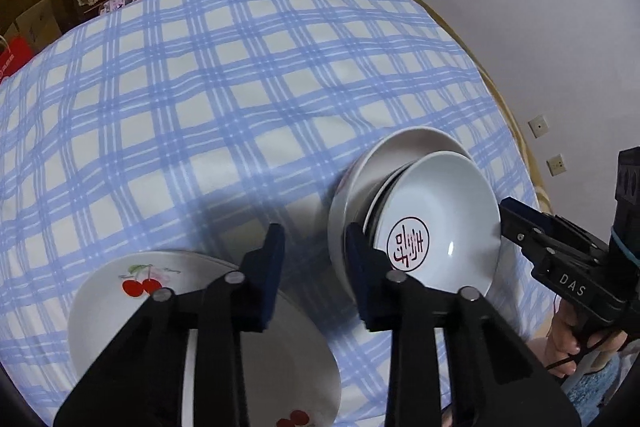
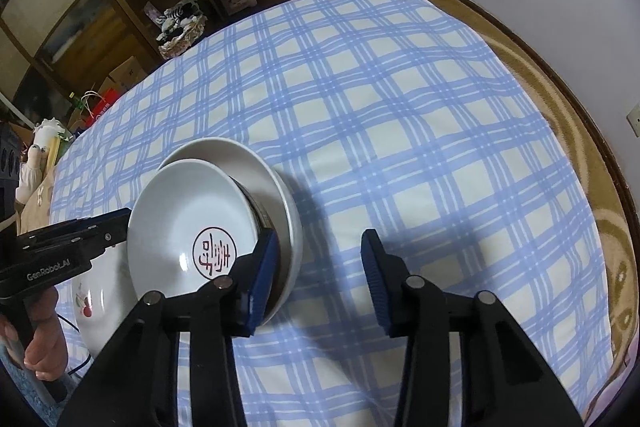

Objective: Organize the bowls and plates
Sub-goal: 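Close both grippers together on the bowl stack rim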

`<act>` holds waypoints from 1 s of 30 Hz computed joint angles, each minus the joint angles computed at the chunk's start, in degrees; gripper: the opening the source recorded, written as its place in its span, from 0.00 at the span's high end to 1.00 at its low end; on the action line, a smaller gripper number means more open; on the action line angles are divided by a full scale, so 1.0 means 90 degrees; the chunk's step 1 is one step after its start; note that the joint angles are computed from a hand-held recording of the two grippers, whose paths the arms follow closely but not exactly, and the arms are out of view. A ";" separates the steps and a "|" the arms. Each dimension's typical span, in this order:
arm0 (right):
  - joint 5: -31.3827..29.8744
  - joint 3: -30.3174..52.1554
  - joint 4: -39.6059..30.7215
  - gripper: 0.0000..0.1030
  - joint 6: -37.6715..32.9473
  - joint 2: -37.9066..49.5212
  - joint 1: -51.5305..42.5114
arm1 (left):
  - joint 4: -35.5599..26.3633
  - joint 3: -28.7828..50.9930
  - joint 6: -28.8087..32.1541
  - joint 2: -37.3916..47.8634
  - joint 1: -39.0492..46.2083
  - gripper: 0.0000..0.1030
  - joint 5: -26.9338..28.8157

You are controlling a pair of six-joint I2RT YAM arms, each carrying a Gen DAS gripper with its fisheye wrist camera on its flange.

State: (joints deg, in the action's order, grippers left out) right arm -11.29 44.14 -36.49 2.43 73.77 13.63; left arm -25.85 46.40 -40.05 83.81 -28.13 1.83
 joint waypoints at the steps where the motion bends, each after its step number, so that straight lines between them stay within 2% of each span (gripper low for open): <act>1: -0.0019 0.0016 -0.0010 0.56 0.0004 0.0019 -0.0011 | 0.0049 -0.0005 -0.0009 0.0011 0.0047 0.78 0.0122; 5: -0.0113 0.0055 -0.0029 0.56 -0.0036 0.0076 -0.0065 | 0.0145 -0.0066 -0.0079 0.0034 0.0281 0.78 0.0556; 11: 0.0169 0.0047 0.0011 0.56 0.0072 0.0052 0.0085 | -0.0288 0.0308 -0.0029 0.0295 0.0190 0.79 0.0373; 14: 0.0197 0.0099 -0.0038 0.61 0.0206 0.0126 0.0095 | -0.0576 0.0557 -0.0078 0.0470 0.0072 0.80 0.0168; 18: 0.0168 0.0147 -0.0082 0.68 0.0265 0.0130 0.0151 | -0.0872 0.0912 -0.0190 0.0728 -0.0166 0.90 -0.0142; 23: -0.0031 0.0186 -0.0103 0.79 0.0312 0.0183 0.0132 | -0.0971 0.0995 -0.0267 0.0770 -0.0221 0.91 -0.0246; 30: -0.0265 0.0246 -0.0149 0.80 0.0273 0.0306 0.0015 | -0.1023 0.1043 -0.0397 0.0794 -0.0281 0.91 -0.0360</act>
State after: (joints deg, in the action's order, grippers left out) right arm -13.67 46.36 -37.83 4.88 76.52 13.76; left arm -35.06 55.78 -43.63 90.96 -30.66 -1.41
